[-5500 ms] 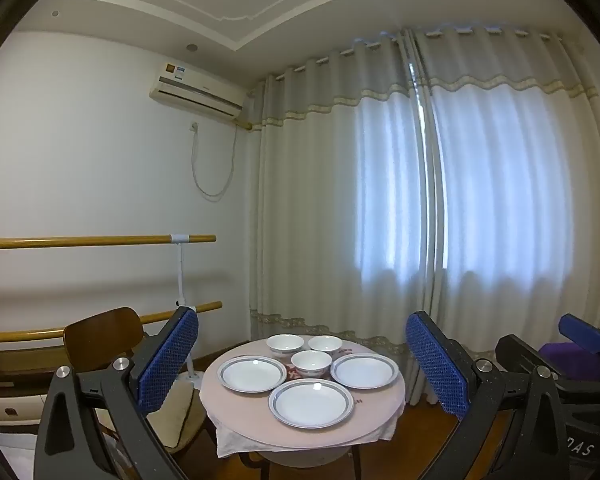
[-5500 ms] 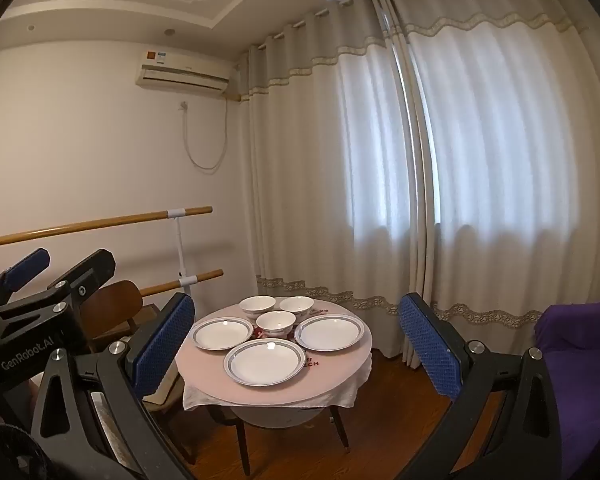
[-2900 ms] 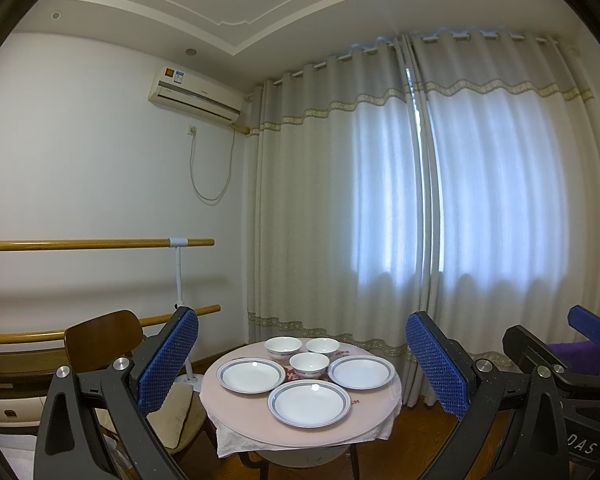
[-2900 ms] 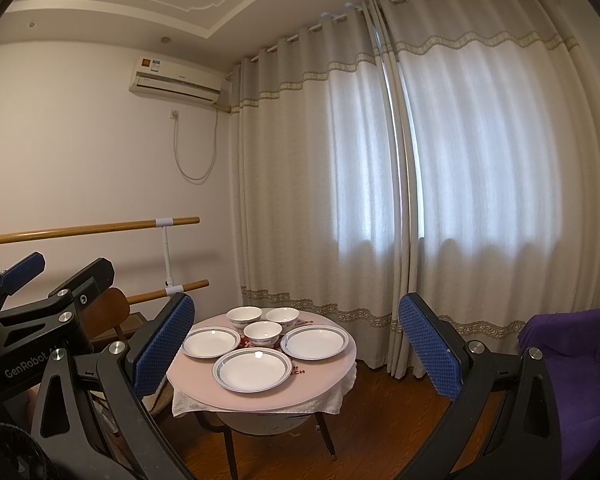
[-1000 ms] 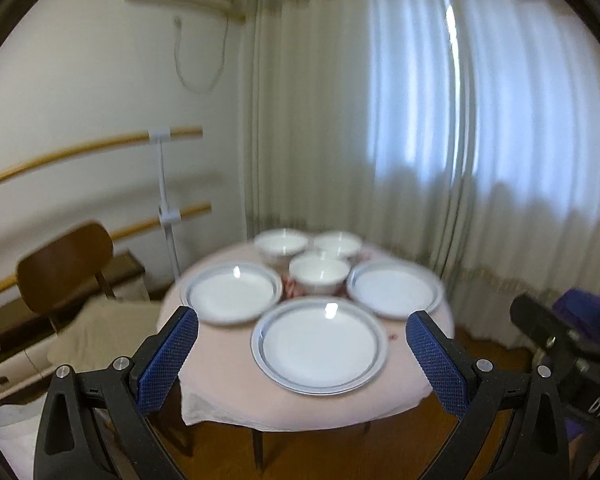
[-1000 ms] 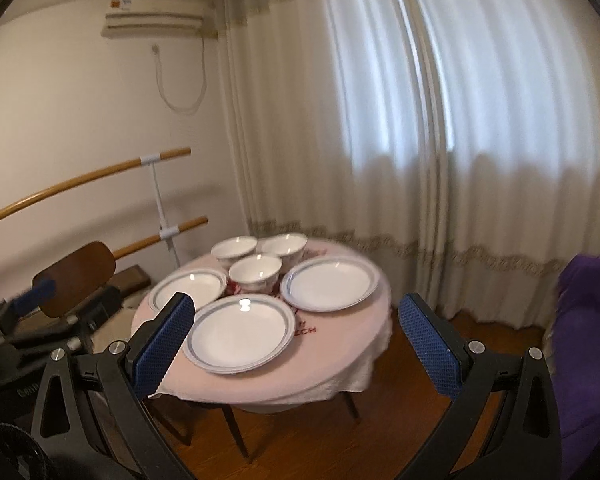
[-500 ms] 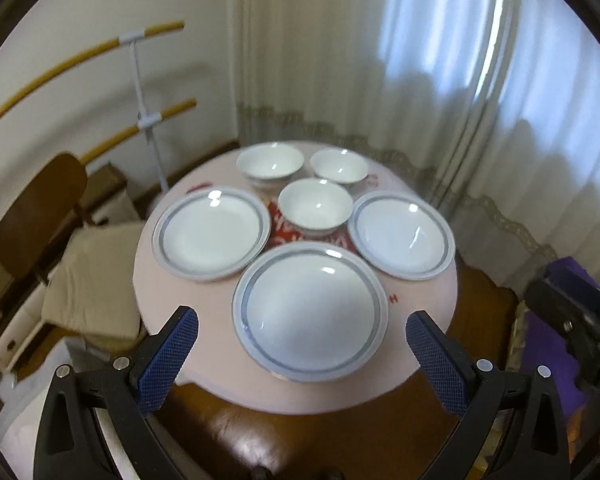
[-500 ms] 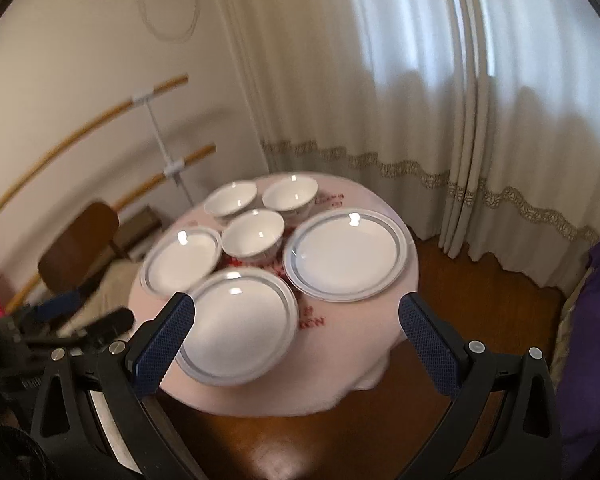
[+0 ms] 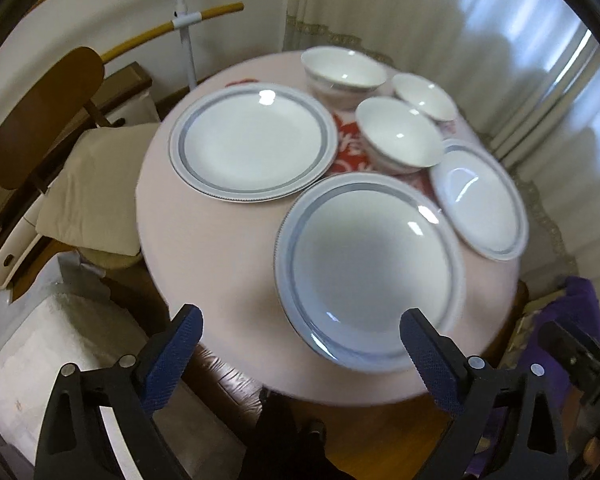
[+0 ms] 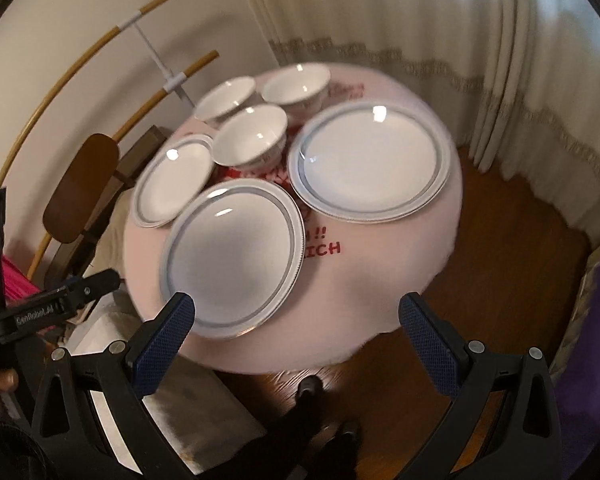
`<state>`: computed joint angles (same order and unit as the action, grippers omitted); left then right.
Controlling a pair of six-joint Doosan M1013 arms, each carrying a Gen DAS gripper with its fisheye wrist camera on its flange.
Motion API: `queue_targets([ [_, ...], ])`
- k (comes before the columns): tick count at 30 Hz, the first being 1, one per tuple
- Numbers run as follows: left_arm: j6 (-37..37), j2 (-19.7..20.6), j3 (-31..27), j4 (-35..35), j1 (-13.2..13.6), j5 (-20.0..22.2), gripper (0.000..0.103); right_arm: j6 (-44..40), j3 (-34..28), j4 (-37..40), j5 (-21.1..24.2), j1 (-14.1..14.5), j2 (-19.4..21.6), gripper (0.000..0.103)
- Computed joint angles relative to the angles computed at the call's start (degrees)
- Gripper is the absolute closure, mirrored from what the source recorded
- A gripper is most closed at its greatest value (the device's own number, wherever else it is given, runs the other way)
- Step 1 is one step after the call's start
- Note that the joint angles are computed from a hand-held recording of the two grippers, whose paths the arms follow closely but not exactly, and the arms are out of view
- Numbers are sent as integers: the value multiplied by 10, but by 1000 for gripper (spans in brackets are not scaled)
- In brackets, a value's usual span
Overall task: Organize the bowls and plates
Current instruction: 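Move both grippers toward the grey-rimmed plate nearest them, lowering to its rim, then close the left gripper on the plate rim while the right gripper grips the same rim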
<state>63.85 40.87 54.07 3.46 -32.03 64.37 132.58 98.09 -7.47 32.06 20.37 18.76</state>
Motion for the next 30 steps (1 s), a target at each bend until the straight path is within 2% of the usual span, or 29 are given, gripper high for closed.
queue_targets([
  [3,21,40,-56,-4,9,34,12,-20,-12,52,-8,-13,29,3],
  [6,26,80,-114,-11,15,74,14,-57,-26,95,-7,-20,54,11],
  [8,29,95,-136,-14,18,89,15,-69,-39,104,2,-21,71,23],
  [10,37,114,-171,-14,20,107,17,-83,-44,126,1,-24,83,29],
  [11,42,124,-191,-18,22,114,18,-89,-45,136,-3,-25,86,35],
  [16,58,187,-314,-27,24,171,34,-138,-46,197,-22,-31,96,57],
  [19,67,188,-311,-24,23,150,38,-189,-48,248,-32,-37,102,72],
  [22,70,193,-318,-35,25,134,41,-211,-41,280,-47,-41,102,74],
  [25,81,186,-299,-35,25,111,41,-239,-31,313,-57,-47,97,87],
  [29,89,185,-299,-33,25,93,44,-312,-15,393,-77,-53,94,89],
  [30,92,176,-280,-38,24,79,54,-322,-13,401,-80,-54,94,89],
])
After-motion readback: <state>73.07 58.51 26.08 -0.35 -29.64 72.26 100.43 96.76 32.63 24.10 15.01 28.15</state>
